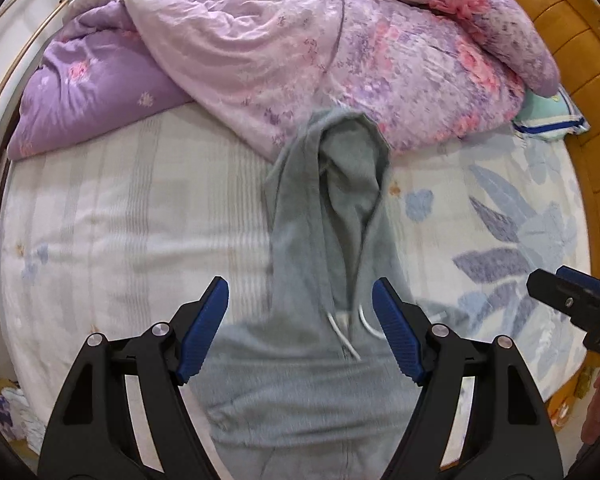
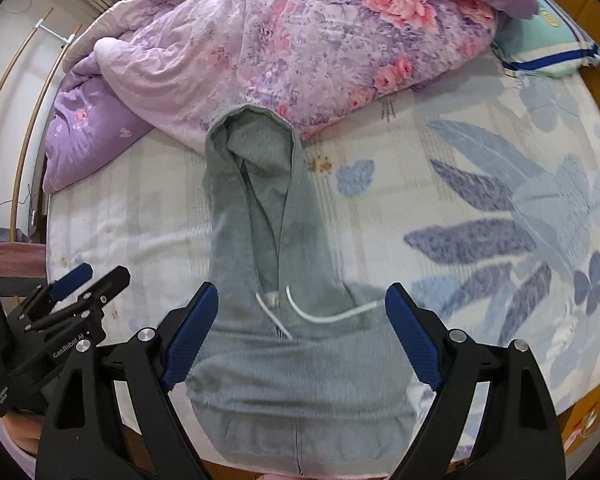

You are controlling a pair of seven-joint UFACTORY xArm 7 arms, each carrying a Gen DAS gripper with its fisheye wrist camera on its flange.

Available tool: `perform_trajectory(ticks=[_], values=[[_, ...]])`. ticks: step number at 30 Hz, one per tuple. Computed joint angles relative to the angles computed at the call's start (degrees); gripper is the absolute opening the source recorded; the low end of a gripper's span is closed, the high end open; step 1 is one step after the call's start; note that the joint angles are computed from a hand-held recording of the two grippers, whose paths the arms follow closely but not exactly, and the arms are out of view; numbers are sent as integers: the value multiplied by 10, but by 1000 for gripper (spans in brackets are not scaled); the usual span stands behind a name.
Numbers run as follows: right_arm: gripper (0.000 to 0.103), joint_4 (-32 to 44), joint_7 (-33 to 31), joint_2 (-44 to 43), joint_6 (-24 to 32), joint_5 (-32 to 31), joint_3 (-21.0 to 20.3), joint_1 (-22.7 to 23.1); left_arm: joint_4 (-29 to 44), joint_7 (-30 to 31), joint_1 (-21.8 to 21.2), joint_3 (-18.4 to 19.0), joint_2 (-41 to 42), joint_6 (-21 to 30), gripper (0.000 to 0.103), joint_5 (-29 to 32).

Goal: Fold large clothes
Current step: 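Grasp the hood edge with both grippers, then lift the hood and fold it over the hoodie body, then open both grippers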

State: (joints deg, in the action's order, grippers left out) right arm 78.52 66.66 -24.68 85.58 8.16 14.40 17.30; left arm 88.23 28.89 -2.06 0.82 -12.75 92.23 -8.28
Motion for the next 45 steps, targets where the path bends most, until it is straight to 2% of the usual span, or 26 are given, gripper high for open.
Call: perform_trajectory(ticks=[3,6,11,18,19,20,22,25,29,31,33,34,35,36,37,42,45], values=[[82,-37,-27,4,-46,12,-25,-9,17,-16,-8,-10,40,-19,76,-11],[82,-67,-45,7,-89,28,-44,-18,22,-23,-17,-21,80,-62,76,-16],[82,-95,-64,21,-117,38,-56,-29,44,-39,-29,-35,161,-117,76,-25],[82,-172,-74,25,-204,85,-77,-40,50,-35,-46,-52,238,-190,75,-11],[82,-176,-77,29,-212,86,-78,-41,42,-30,-48,-53,242,-204,73,-9],[82,-179,-81,32,-219,87,-79,-42,37,-25,-50,-54,248,-213,50,-4],[82,-186,-93,44,-236,87,-83,-44,51,-28,-54,-54,267,-191,8,14],[82,-191,-125,68,-258,100,-92,-44,39,-8,-40,-54,252,-213,7,-20],[82,-195,-185,106,-304,127,-97,-40,62,30,-25,-52,235,-186,7,-51],[82,-204,-203,127,-350,155,-98,-37,73,60,-20,-51,223,-175,7,-64],[75,-205,-213,152,-383,180,-96,-34,81,77,-19,-50,215,-165,7,-67],[64,-204,-215,159,-396,184,-93,-33,83,87,-18,-50,211,-160,7,-71],[42,-205,-223,167,-412,195,-90,-30,85,96,-17,-49,208,-154,8,-74],[28,-196,-217,174,-404,189,-88,-30,83,102,-19,-48,203,-156,8,-65],[7,-189,-200,176,-396,174,-83,-30,77,101,-22,-46,196,-165,8,-47],[7,-198,-115,122,-406,85,-58,-26,67,96,-14,-33,179,-164,8,-32],[7,-186,-86,91,-371,40,-44,-19,60,84,-8,-27,161,-155,8,-21]])
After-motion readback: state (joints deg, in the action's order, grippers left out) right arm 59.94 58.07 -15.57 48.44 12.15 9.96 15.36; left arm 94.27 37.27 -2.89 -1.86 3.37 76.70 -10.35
